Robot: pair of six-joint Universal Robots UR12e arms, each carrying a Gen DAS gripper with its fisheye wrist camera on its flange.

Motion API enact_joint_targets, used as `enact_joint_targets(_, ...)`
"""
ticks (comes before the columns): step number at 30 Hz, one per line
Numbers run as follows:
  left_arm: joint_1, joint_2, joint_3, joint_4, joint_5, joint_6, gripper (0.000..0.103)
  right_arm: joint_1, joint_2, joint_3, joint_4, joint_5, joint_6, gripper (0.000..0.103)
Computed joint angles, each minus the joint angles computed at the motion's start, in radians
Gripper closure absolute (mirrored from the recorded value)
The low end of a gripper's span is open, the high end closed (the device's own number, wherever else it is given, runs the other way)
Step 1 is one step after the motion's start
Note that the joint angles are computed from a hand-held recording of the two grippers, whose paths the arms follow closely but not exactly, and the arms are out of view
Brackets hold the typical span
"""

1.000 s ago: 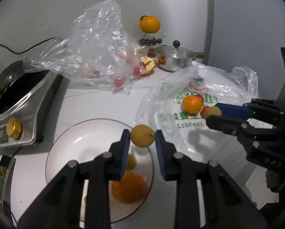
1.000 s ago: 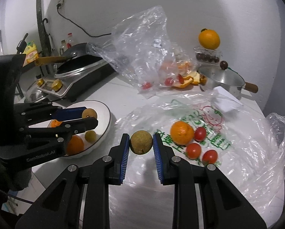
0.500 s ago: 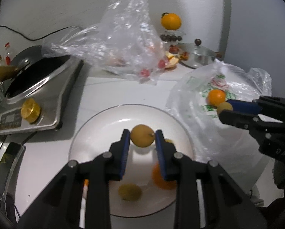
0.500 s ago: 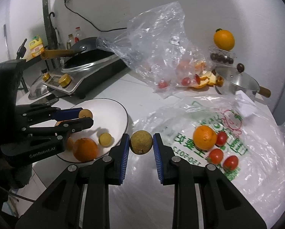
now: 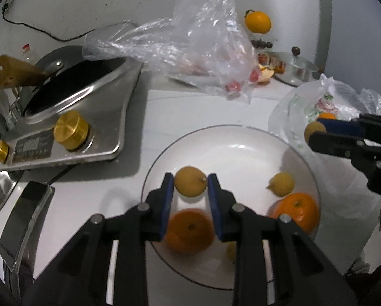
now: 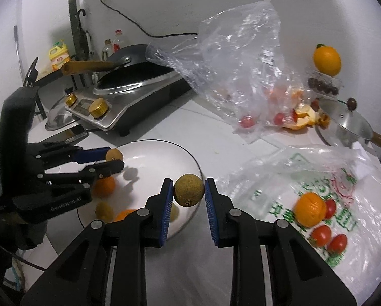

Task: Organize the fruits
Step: 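Carry both brown fruits over the white plate, then lower both fruits into the plate and open both tools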

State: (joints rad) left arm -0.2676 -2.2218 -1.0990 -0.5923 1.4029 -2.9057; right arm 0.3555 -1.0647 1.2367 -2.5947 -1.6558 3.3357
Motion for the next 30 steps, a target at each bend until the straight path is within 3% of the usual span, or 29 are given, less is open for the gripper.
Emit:
enact_joint_targets(20, 0.018, -0.009, 0.018, -0.052, -0.050, -0.042, 0.074, 0.004, 0.080, -0.113, 0.069, 0.058, -0.005, 0.076)
enact_joint_targets(30, 0.035, 0.010, -0.011, -0.005, -0.071, -0.081, 0.074, 0.013, 0.124, -0.192, 0.121, 0.077, -0.043, 0.076)
